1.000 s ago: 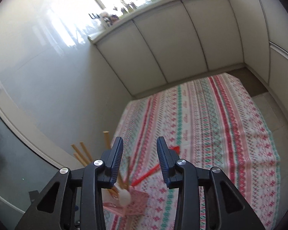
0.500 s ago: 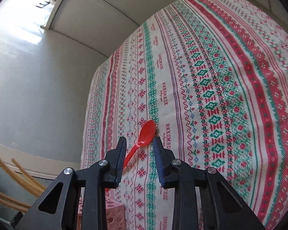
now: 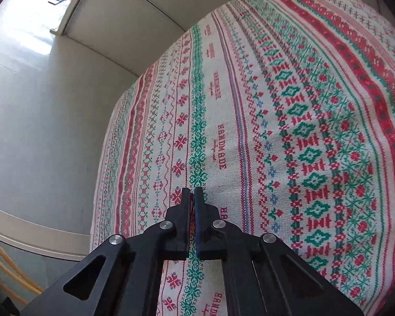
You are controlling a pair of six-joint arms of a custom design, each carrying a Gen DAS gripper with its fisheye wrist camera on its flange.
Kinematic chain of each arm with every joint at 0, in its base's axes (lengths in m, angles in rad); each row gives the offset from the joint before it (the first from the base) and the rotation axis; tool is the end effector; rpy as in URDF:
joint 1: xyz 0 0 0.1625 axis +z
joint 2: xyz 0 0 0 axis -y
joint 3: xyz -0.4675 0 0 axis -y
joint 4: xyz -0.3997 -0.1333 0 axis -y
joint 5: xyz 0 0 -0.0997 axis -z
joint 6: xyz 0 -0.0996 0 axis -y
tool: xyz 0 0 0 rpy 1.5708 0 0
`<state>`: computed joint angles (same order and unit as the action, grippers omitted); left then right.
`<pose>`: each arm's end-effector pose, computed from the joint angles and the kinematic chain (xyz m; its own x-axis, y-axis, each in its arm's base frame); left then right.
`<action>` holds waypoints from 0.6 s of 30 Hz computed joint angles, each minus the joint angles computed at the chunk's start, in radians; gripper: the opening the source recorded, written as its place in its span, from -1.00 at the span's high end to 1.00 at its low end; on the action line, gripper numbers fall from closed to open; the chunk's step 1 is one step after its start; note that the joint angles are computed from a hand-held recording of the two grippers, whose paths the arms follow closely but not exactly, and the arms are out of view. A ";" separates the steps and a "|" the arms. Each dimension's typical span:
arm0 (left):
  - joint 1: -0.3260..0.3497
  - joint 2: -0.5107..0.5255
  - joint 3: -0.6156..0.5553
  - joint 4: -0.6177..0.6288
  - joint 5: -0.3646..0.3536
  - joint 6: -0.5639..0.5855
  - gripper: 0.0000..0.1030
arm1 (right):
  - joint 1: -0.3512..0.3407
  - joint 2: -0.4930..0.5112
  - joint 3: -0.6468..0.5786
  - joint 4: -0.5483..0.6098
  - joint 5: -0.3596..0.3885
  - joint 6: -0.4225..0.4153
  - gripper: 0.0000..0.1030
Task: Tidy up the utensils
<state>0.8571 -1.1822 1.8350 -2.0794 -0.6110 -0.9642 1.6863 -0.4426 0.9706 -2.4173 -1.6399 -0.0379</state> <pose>-0.2206 -0.5830 0.2815 -0.7356 -0.3498 -0.5801 0.0763 0.8081 -0.5840 0.2286 -0.8730 0.0982 -0.9886 -0.1292 0.0774 -0.1470 0.9392 -0.3104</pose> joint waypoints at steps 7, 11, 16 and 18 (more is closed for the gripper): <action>-0.024 -0.001 0.010 -0.039 0.001 0.017 -0.61 | 0.070 -0.183 0.227 -0.274 -0.136 -0.064 0.97; -0.038 0.002 0.013 -0.047 0.006 0.019 -0.61 | 0.114 -0.301 0.341 -0.422 -0.212 -0.103 0.97; -0.049 0.000 0.014 -0.021 -0.029 0.002 -0.61 | 0.186 -0.439 0.517 -0.607 -0.285 -0.149 0.97; -0.062 -0.005 0.025 -0.010 -0.027 -0.008 -0.61 | 0.211 -0.482 0.575 -0.677 -0.294 -0.174 0.97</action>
